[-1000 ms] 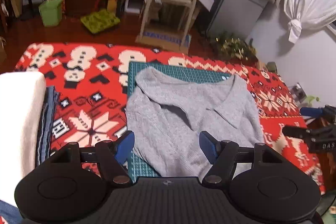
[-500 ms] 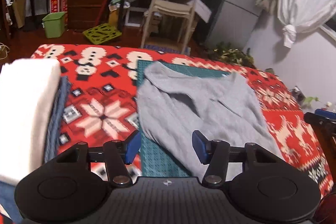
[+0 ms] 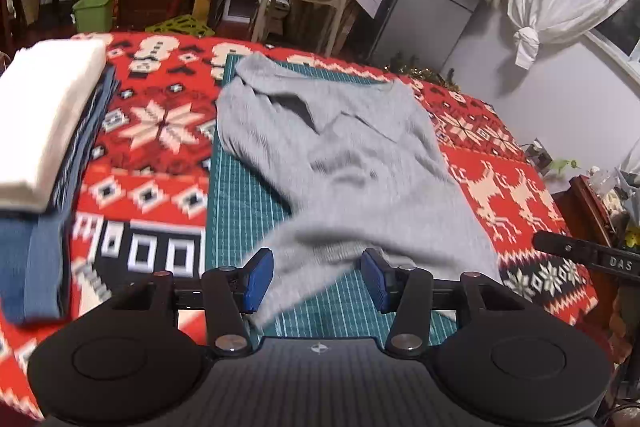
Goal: Fold clothes
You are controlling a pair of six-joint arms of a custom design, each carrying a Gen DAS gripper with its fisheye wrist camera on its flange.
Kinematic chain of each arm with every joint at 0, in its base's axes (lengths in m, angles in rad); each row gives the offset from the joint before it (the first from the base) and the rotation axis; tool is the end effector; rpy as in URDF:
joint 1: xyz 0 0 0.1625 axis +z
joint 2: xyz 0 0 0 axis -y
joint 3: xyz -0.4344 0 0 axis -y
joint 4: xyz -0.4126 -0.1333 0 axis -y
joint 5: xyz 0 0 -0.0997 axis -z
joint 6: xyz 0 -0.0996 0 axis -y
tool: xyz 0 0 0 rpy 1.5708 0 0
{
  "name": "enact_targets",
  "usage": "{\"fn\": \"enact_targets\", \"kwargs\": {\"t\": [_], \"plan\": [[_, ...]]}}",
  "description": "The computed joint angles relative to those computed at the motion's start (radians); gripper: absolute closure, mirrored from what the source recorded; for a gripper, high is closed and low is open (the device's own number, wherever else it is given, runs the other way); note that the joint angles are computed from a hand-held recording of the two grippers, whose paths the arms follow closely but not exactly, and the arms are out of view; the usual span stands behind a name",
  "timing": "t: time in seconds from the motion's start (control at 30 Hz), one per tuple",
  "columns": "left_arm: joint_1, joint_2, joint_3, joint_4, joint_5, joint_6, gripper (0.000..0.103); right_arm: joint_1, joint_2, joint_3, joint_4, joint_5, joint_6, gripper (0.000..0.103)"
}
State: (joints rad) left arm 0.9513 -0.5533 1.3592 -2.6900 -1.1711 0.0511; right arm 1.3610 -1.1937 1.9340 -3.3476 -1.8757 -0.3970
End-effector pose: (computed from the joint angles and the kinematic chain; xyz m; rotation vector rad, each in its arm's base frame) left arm -0.3119 -0.7337 0.0365 0.8333 2.6626 -0.5811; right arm -0.0232 -0.6055 0.3255 0.0144 -2.3201 1.1517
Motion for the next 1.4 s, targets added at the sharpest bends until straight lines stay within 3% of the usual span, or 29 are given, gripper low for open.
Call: {"fn": "enact_targets", "kwargs": {"t": [0.1, 0.3, 0.43, 0.57, 0.6, 0.73, 0.87, 1.0, 1.13, 1.2, 1.3, 1.37, 1.4], "plan": [[-0.001, -0.010, 0.026, -0.031, 0.007, 0.014, 0.064, 0.007, -0.009, 0.015, 0.011, -0.021, 0.048, 0.030], [0.011, -0.022, 0.041, -0.034, 0.011, -0.004, 0.067, -0.027, -0.023, 0.041, 0.007, 0.029, 0.138, 0.031], [0.030, -0.028, 0.028, -0.001, -0.014, -0.031, 0.067, -0.049, -0.043, 0.045, 0.092, 0.047, 0.223, 0.031], [0.062, -0.027, -0.002, 0.067, -0.064, -0.069, 0.068, -0.078, -0.061, 0.025, 0.223, 0.079, 0.291, 0.055], [0.070, -0.027, -0.013, 0.102, -0.084, -0.076, 0.070, -0.080, -0.063, 0.022, 0.245, 0.078, 0.295, 0.056], [0.078, -0.035, 0.004, 0.098, -0.110, -0.040, 0.072, -0.075, -0.056, 0.026, 0.273, 0.051, 0.299, 0.057], [0.075, -0.029, 0.018, 0.053, -0.104, 0.019, 0.072, -0.050, -0.031, 0.036, 0.219, -0.006, 0.252, 0.058], [0.078, -0.002, -0.006, 0.055, -0.030, -0.005, 0.072, -0.032, 0.006, 0.027, 0.182, -0.071, 0.214, 0.072], [0.098, 0.018, -0.032, 0.075, -0.044, -0.039, 0.072, -0.025, 0.032, 0.019, 0.168, -0.105, 0.202, 0.081], [0.100, 0.025, -0.032, 0.048, -0.046, -0.021, 0.072, -0.017, 0.042, 0.015, 0.155, -0.121, 0.177, 0.094], [0.099, 0.039, -0.033, 0.011, -0.042, 0.023, 0.072, -0.011, 0.044, 0.014, 0.149, -0.130, 0.156, 0.099], [0.092, 0.049, -0.035, -0.003, -0.022, 0.053, 0.101, -0.008, 0.039, 0.014, 0.149, -0.130, 0.152, 0.100], [0.087, 0.051, -0.032, -0.013, -0.005, 0.065, 0.099, -0.006, 0.035, 0.014, 0.148, -0.130, 0.151, 0.100]]}}
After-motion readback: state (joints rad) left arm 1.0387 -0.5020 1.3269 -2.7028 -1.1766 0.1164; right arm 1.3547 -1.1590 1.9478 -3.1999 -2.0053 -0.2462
